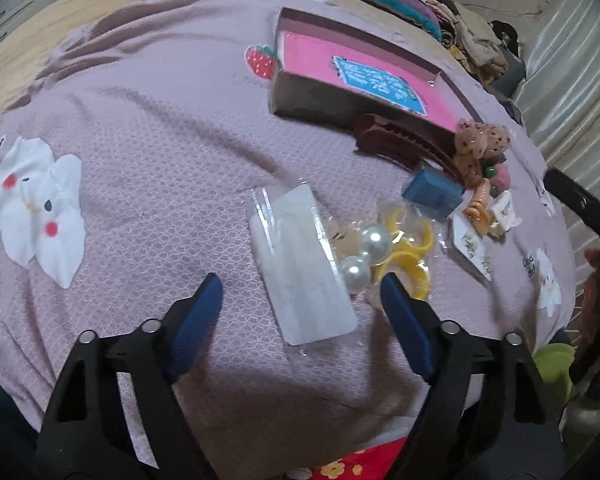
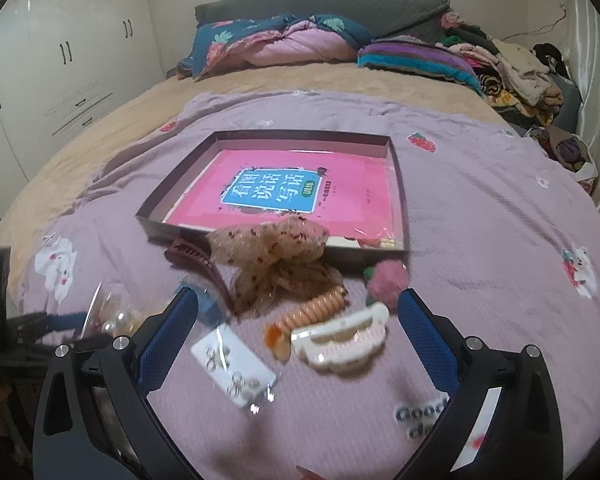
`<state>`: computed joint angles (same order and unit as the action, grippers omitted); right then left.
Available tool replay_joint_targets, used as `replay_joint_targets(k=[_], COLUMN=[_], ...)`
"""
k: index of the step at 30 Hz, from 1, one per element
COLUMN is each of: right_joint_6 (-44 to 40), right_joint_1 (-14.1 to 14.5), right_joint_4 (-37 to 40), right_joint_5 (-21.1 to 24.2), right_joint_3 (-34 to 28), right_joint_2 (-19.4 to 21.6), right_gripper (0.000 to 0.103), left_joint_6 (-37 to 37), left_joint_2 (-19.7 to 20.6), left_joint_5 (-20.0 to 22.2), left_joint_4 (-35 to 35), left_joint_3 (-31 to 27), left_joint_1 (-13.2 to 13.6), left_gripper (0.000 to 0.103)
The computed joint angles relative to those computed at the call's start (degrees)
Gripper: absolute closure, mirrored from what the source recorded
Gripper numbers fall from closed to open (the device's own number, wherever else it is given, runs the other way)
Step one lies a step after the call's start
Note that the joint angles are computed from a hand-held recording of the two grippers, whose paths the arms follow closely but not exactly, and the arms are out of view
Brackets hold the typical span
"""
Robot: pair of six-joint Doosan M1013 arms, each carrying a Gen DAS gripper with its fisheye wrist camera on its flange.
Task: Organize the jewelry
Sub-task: 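Grasp the clear plastic bag with the left tool while the right tool grasps the lace bow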
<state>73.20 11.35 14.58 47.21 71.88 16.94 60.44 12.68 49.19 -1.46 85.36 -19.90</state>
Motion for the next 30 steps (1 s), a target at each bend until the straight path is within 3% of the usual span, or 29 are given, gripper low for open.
replay_joint_targets(k=[3, 8, 11, 13, 14, 18, 21, 30], right_joint_6=[0.7, 2.7, 3.9, 3.6, 3.5, 0.9, -0.4, -3.1], right_joint_1=[0.5, 1.8, 2.2, 2.3, 2.3, 2.0, 1.7, -0.7], right_joint_4=[-0.8, -5.1, -6.4, -5.7, -5.4, -2.2, -0.3, 7.1], right_joint_5=[1.6, 1.3, 2.3, 3.2, 3.9, 4.8, 3.9, 1.7], right_joint_3=[-2.3, -5.4, -7.1, -8.1, -8.6, -8.5, -7.6, -3.8], right_joint_2=[2.1, 5.1, 6.6, 7.4, 7.8, 7.7, 7.1, 3.6], right_gripper=[0.004, 0.004, 0.008, 0.035, 0.04, 0.072, 0.084, 0.093], left_joint_6=[1.0, 2.6, 3.3, 3.0, 2.7, 3.2, 3.4, 2.8], left_joint_2=[-0.4, -1.0, -1.3, -1.4, -1.5, -1.7, -2.1, -1.9], left_joint_5=[-1.1, -2.5, -2.8, -2.8, -2.4, -2.1, -2.0, -2.2], left_joint_4=[-1.8, -3.9, -4.8, -4.9, -5.0, -7.0, -6.8, -5.3], left_joint_3=[0.7, 1.2, 1.3, 1.5, 1.6, 2.1, 2.2, 0.8], left_joint_1=[0.8, 2.0, 2.5, 2.9, 3.1, 3.9, 3.9, 4.2], left_gripper=[0.043, 0.068, 0.075, 0.08, 0.089, 0.089, 0.089, 0.089])
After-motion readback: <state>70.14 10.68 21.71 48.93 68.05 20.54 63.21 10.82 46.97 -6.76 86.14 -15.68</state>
